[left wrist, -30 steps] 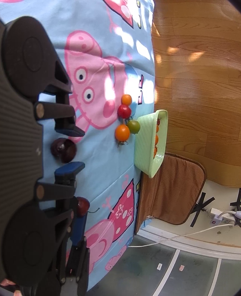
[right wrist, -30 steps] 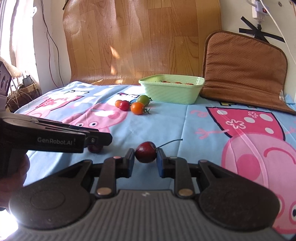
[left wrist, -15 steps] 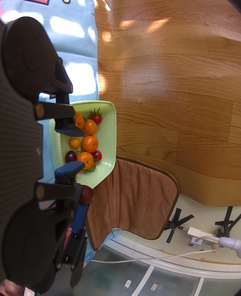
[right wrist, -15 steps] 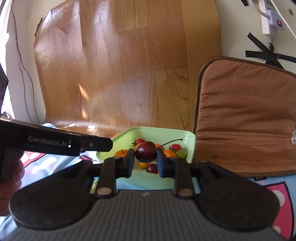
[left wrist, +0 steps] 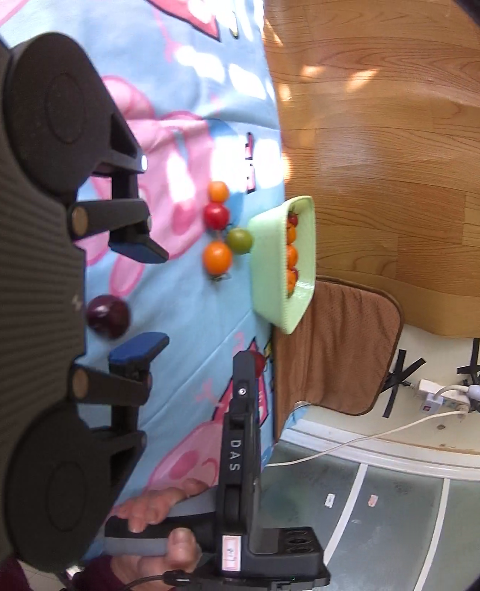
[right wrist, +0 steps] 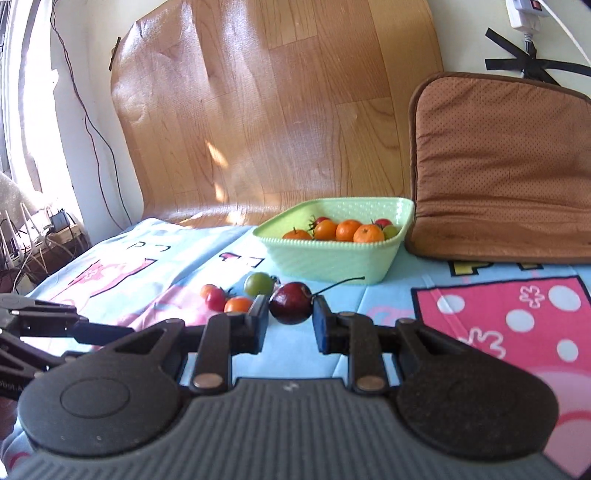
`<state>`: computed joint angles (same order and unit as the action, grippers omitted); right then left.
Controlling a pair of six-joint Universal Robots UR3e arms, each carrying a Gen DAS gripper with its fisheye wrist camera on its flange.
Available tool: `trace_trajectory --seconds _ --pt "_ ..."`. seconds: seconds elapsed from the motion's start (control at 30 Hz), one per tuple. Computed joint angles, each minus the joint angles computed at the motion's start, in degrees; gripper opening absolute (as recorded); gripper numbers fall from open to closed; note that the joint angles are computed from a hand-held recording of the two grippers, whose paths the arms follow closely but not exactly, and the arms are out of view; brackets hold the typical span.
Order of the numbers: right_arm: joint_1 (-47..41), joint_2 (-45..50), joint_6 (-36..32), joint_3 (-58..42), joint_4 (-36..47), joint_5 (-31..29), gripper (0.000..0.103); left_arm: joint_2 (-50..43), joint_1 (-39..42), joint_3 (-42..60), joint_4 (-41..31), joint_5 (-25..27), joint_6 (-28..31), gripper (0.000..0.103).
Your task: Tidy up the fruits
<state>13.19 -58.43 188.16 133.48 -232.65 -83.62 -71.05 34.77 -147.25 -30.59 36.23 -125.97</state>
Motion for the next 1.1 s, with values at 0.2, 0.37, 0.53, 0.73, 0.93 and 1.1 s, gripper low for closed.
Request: trace_trajectory --seconds 0.2,0.37,0.53,0.73,0.93,1.1 --pt "4.97 1.54 3.04 0.93 -0.65 -4.26 0.028 -3.98 -3.97 -4.07 11.82 5.02 -5.09 0.031" --pt "6.22 1.13 0.95 -0.51 1.07 -5.22 0.028 -8.41 -6.26 -1.73 20.08 6.39 -10.91 0.029" --pt "3.50 0.92 -2.00 -5.46 4.00 -3.73 0.028 -21.32 -13.51 13.09 31.22 9.27 -21.60 0.029" --pt "-1.24 4.67 -4.14 -22.75 14.28 -2.94 0.028 -44.28 -25.40 49.02 28.18 18.91 -37.01 0.029" --pt "-2.95 11.90 -3.99 -36.36 23.59 -4.51 0.029 -59.41 -31.44 73.69 15.98 25.98 -39.77 0.029" --pt "-3.07 12.03 -2.50 -35.36 23.90 -5.52 0.034 -59.69 -31.86 72.72 18.04 28.06 -40.87 0.046"
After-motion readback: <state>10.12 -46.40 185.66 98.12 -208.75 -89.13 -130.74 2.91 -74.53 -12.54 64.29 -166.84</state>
